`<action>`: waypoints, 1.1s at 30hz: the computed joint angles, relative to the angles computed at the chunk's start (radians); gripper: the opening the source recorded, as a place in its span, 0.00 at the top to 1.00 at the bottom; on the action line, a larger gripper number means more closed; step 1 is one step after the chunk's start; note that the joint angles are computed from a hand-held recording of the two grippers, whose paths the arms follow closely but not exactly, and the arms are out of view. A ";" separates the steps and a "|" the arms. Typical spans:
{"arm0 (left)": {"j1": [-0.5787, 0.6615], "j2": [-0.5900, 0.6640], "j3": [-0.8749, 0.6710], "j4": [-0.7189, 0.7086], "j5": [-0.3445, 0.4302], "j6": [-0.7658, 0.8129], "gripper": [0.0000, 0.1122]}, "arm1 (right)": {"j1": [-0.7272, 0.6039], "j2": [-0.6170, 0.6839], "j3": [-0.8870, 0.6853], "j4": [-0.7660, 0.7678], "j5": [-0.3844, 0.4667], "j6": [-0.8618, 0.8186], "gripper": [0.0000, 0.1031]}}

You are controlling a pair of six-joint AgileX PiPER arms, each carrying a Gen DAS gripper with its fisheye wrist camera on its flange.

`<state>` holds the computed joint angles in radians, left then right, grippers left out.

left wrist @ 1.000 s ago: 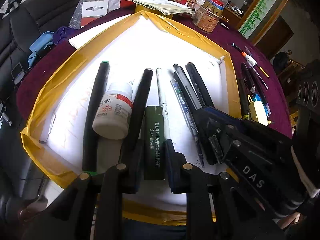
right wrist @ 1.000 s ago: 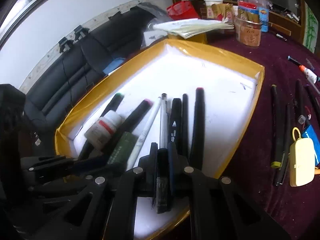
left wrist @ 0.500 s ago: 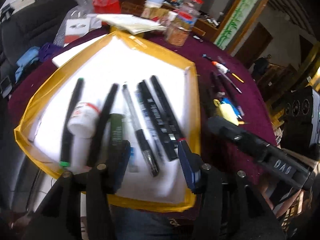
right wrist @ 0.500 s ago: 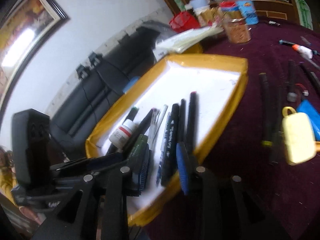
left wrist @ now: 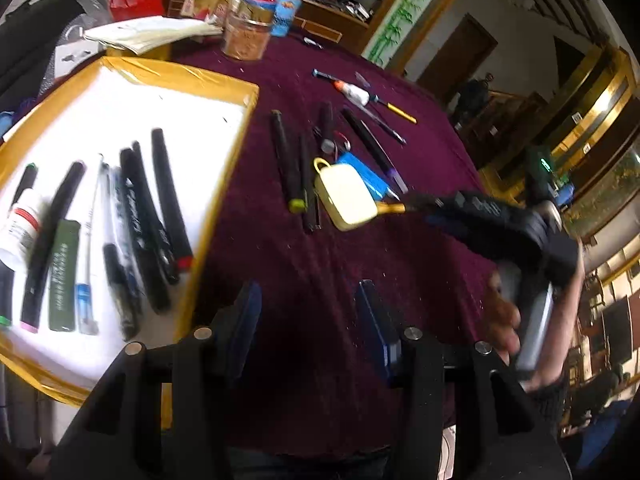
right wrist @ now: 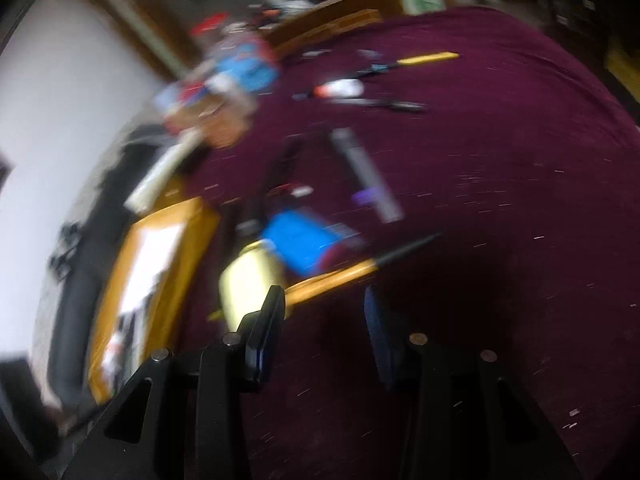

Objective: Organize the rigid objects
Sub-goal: 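Grasp the yellow-white keychain tag with the left tool while the right tool grasps a yellow pen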

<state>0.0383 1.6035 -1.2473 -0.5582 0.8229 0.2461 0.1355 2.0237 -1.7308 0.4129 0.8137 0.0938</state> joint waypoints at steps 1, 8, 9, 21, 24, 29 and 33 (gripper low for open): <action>0.001 0.001 0.001 -0.001 0.002 0.001 0.58 | 0.006 0.049 -0.076 -0.027 0.050 0.049 0.65; 0.037 -0.016 0.032 -0.029 0.024 0.041 0.58 | 0.107 0.234 -0.379 -0.359 0.211 0.406 0.65; 0.043 -0.012 0.030 -0.031 0.028 0.044 0.58 | 0.116 0.252 -0.408 -0.399 0.225 0.442 0.65; 0.021 0.005 -0.006 0.008 0.040 -0.007 0.58 | 0.179 0.134 -0.173 -0.582 0.127 0.244 0.88; -0.022 0.040 -0.050 0.049 0.043 -0.049 0.58 | 0.156 0.037 -0.010 -0.579 0.058 0.183 0.92; -0.122 0.169 -0.227 0.144 0.077 -0.143 0.58 | 0.107 -0.097 0.229 -0.521 -0.117 0.090 0.92; -0.207 0.318 -0.442 0.282 0.130 -0.265 0.58 | 0.080 -0.132 0.300 -0.448 -0.194 0.029 0.92</action>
<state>-0.1683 1.9216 -1.6891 -0.2762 0.9530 -0.0188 0.2157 1.8915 -1.4303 -0.0347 0.6196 0.1231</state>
